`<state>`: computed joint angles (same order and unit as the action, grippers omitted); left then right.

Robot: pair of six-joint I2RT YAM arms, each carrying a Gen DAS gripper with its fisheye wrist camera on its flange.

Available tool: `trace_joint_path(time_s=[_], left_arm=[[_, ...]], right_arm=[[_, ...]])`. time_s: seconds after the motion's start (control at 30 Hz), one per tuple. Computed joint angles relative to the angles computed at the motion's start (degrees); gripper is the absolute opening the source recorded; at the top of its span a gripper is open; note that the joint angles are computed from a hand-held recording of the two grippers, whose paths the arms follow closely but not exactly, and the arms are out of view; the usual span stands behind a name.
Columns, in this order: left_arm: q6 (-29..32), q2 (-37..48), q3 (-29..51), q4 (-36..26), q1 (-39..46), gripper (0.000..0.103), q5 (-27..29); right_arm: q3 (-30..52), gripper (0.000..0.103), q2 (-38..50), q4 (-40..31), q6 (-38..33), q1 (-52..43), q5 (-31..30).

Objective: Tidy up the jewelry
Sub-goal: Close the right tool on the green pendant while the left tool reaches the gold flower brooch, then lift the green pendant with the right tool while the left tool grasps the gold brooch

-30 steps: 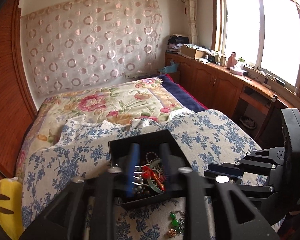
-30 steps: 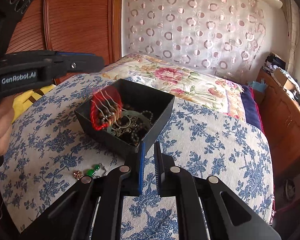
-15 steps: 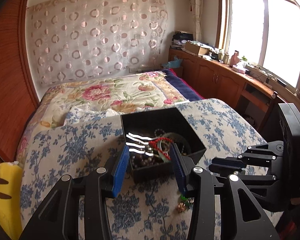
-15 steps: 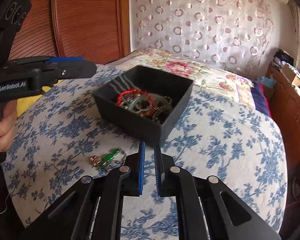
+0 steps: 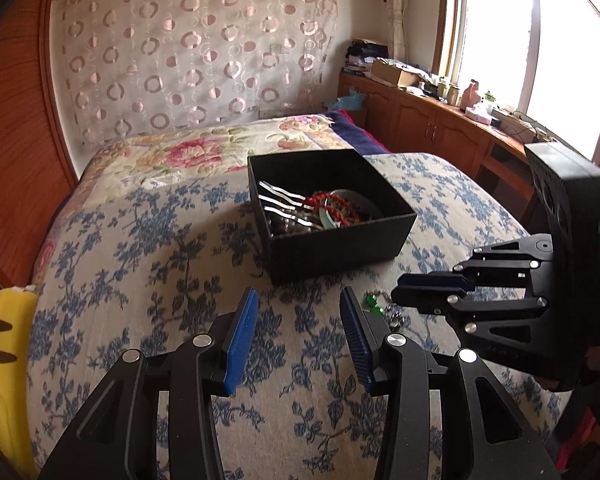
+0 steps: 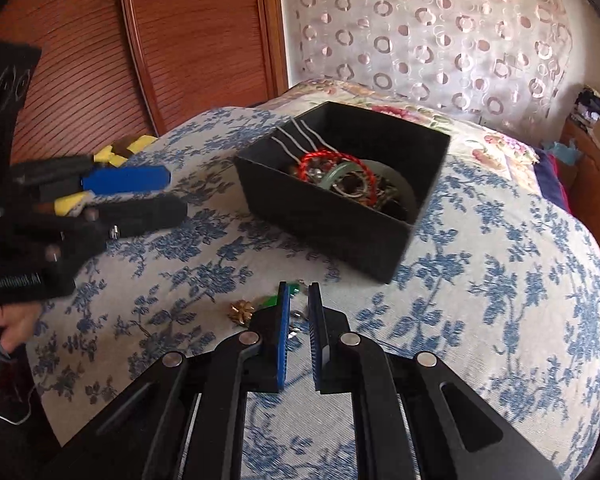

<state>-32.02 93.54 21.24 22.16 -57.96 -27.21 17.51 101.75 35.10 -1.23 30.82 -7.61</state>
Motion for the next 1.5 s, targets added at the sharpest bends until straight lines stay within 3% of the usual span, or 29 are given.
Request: trace_joint_path(time_s=[0.2, 0.33, 0.6, 0.7, 0.93, 1.27, 1.5], left_arm=[[-1.52, -0.07, -3.09, 1.67, 0.95, 0.041, 0.25], [-1.68, -0.92, -4.88, 2.31, 1.79, 0.041, 0.56], [-2.32, -0.57, -5.35, 3.08, 1.0, 0.041, 0.79], [-2.43, -0.26, -4.85, 2.76, 0.23, 0.041, 0.62], [-2.52, 3.37, -1.99, 2.9, -2.22, 0.046, 1.17], [-0.52, 12.5, 5.76, 2.73, -3.54, 0.046, 4.68], [0.8, 16.44, 9.82, 1.43, -3.31, 0.031, 6.39]], right_arm=[[2.57, 0.012, 2.18, -2.29, 0.8, 3.16, 1.15], [4.99, 0.025, 3.78, -4.62, 1.16, 3.73, 2.07], [8.37, 0.025, 4.11, -10.11, 0.81, 4.99, 5.4], [8.81, 0.015, 3.97, -11.4, 0.41, 5.26, 6.68], [6.04, 0.015, 1.78, -9.97, -0.48, 1.08, 3.9], [-0.54, 0.015, -8.28, -8.6, -2.7, -7.06, -0.29], [-1.81, 0.015, -10.22, -8.59, -3.93, -9.83, -2.18]])
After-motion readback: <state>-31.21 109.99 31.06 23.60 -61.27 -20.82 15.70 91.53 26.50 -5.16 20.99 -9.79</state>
